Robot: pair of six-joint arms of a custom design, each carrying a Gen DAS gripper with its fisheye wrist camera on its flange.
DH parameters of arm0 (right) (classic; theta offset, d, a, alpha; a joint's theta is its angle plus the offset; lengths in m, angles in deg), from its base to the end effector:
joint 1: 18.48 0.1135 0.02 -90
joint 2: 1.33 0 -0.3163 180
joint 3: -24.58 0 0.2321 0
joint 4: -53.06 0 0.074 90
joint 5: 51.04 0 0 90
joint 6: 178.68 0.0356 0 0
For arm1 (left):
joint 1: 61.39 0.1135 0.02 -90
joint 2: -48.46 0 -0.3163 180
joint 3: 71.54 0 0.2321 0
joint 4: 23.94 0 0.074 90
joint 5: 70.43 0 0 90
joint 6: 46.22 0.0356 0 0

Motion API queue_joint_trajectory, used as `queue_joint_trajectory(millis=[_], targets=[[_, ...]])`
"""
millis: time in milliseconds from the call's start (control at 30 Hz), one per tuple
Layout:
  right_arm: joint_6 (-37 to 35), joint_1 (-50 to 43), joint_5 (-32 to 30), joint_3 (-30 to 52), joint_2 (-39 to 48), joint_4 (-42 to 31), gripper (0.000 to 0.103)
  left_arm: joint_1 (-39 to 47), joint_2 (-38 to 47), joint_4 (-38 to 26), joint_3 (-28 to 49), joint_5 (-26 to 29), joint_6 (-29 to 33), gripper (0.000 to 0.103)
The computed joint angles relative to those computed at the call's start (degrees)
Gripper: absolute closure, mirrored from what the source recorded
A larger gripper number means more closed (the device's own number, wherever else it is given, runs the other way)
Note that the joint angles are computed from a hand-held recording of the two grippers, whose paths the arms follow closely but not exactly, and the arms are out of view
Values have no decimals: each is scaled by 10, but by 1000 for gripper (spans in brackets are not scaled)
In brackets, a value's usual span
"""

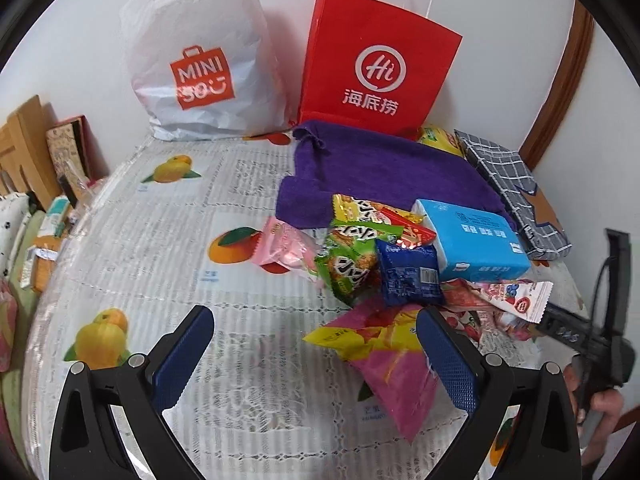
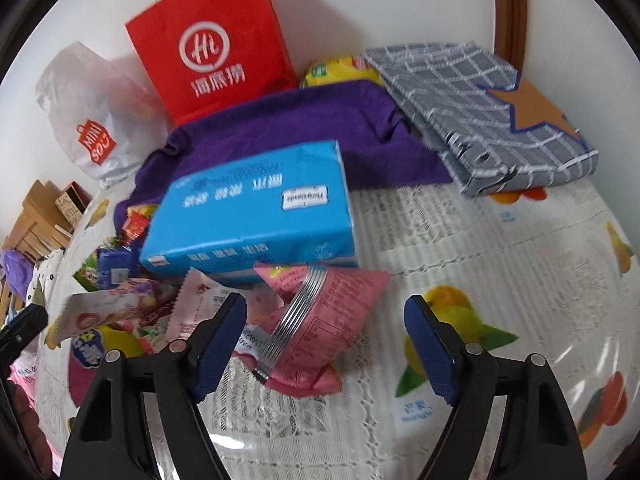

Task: Organize snacks
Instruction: 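Grasp the pink silver-striped packet with the right tool while the left tool approaches the yellow-pink chip bag, then grasp the yellow-pink chip bag with the left tool while the right tool lifts its pink packet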

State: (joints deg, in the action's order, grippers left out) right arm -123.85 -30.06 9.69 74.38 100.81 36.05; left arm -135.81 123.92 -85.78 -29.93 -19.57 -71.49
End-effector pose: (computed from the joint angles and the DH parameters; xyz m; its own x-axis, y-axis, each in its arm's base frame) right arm 0.2635 -0.0362 0.1407 -0.7529 -0.3586 -0.5518 -0.5230 0.8351 0.1709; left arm 0.0548 -0.1127 0.1893 -0.5767 -0.5430 -0.6103 -0.5678 0.8036 -0.1785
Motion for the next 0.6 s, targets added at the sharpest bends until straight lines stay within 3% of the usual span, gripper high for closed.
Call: queue_joint_trajectory(millis=[133,167,267,433,533,600], targets=[[4,18,30,1,36,19,41,38,-7,92,-21,7,94,2],[-1,21,38,3,46,19,53,45,-4,114,-25,9,116,2],[-22,11,43,-15,41,50,57,85,16,206,-38,31,199,2],[-64,-31,22,-18,29,43,60,122,63,289,-46,54,257,2],[-98,-65,7,-23,20,34,60,130,89,302,-45,59,263,19],[-115,-84,-3,-22,16,22,60,122,79,327,-56,57,273,42]])
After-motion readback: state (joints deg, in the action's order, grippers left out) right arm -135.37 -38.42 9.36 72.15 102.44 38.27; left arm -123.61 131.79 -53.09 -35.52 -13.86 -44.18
